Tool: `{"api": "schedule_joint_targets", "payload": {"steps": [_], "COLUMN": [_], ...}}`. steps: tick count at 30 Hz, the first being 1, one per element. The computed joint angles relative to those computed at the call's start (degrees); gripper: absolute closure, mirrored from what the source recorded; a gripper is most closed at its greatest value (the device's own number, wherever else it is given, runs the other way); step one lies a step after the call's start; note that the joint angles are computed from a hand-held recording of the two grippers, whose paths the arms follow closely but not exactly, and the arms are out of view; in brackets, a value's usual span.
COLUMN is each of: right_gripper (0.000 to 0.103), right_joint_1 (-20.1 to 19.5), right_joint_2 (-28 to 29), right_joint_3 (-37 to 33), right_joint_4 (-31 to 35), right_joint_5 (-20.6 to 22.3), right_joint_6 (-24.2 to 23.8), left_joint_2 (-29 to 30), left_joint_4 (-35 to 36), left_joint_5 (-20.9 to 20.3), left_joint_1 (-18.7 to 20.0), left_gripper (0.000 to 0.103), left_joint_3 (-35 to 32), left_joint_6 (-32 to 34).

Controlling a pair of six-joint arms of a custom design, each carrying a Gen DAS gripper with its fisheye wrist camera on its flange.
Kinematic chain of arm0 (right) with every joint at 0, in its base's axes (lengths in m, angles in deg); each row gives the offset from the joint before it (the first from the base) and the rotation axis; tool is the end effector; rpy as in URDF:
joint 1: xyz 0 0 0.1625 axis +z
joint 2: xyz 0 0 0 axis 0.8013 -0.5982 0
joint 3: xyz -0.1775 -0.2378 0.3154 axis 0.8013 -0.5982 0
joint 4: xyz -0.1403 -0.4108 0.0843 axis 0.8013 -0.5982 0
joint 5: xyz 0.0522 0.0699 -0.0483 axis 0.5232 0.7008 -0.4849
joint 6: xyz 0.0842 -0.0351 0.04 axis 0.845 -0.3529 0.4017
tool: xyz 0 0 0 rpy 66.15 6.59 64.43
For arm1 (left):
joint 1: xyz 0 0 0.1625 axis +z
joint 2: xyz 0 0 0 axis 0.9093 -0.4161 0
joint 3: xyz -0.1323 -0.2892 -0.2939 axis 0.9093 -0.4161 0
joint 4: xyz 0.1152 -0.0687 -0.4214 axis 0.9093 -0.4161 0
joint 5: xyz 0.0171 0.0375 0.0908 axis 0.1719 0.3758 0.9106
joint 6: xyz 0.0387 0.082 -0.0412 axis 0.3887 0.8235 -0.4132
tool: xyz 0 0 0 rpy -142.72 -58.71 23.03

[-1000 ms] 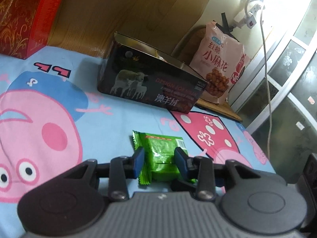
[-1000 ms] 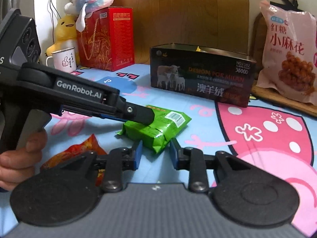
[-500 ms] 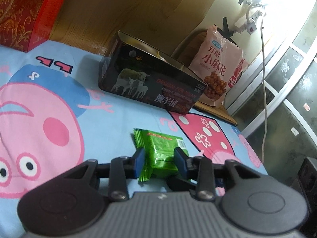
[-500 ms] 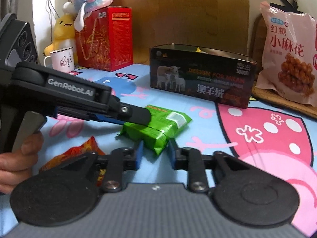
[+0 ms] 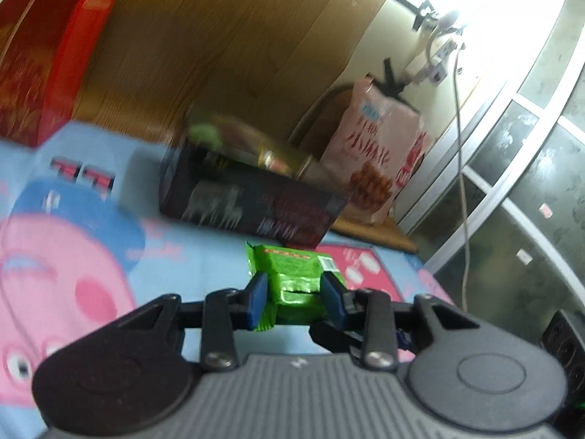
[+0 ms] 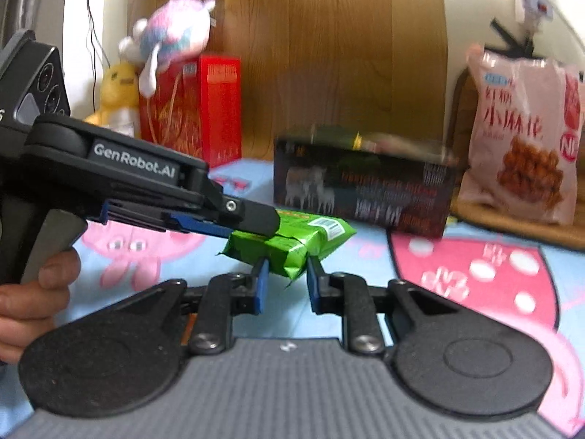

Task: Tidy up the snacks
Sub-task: 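Carry the green packet over the tin and open the left gripper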

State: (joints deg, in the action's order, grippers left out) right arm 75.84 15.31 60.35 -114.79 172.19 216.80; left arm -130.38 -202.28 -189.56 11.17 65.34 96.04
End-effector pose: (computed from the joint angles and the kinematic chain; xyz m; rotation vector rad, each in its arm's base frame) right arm 0.3995 -0.4092 -0.1050 0.5069 -1.9703 1.3852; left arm -0.0116 -0.5472 0.3764 -1.0561 -2.7571 0.5928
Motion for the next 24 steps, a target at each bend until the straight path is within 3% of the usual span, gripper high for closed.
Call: {"api": "schedule_joint_targets", "payload": {"steps": [4,8,14,16,21,24], "right_gripper": [0.078,0.078,0.075,0.069,0.069,0.069], "right_joint_1": [-0.83,-3.29,-7.93,-8.66,-7.69,-6.19], "right_joint_2": [-2.13,-4.09,-4.41,-4.23,-7.02,-8.59], "right_joint_3": [1.56,0.41,-5.54,-5.6,-0.12,3.4], "right_joint_4": [-8.69,-10.28,-0.12,-2.48,-4.92,-3.49], "right_joint_5": [-1.74,-4.77,-5.82,-4.29,-5.58,-5.4], "right_joint_6": [-9.17,-13.63,-9.76,-11.55,-7.26,-0.95], "left_joint_2": [2.64,7.3,16.33,17.83,15.32,11.13], "left_joint_4": [-3.16,-9.52,-10.19,-11.31,-11.2,-9.93], "left_joint_5": [0.81,3.35,9.95,12.27,9.21,8.01], "left_joint_1": [-3.29,-6.2,-7.45,-7.43,-6.01,-5.27], "left_gripper": [0.071,0.071,0.07,0.07,0.07,0.07], "left_joint_3": [-2.37,-4.76,-11.08,-11.88,-10.62,-7.78], "left_joint_6": [0.93,1.6,-2.54,-3.28,-3.91,-1.9]}}
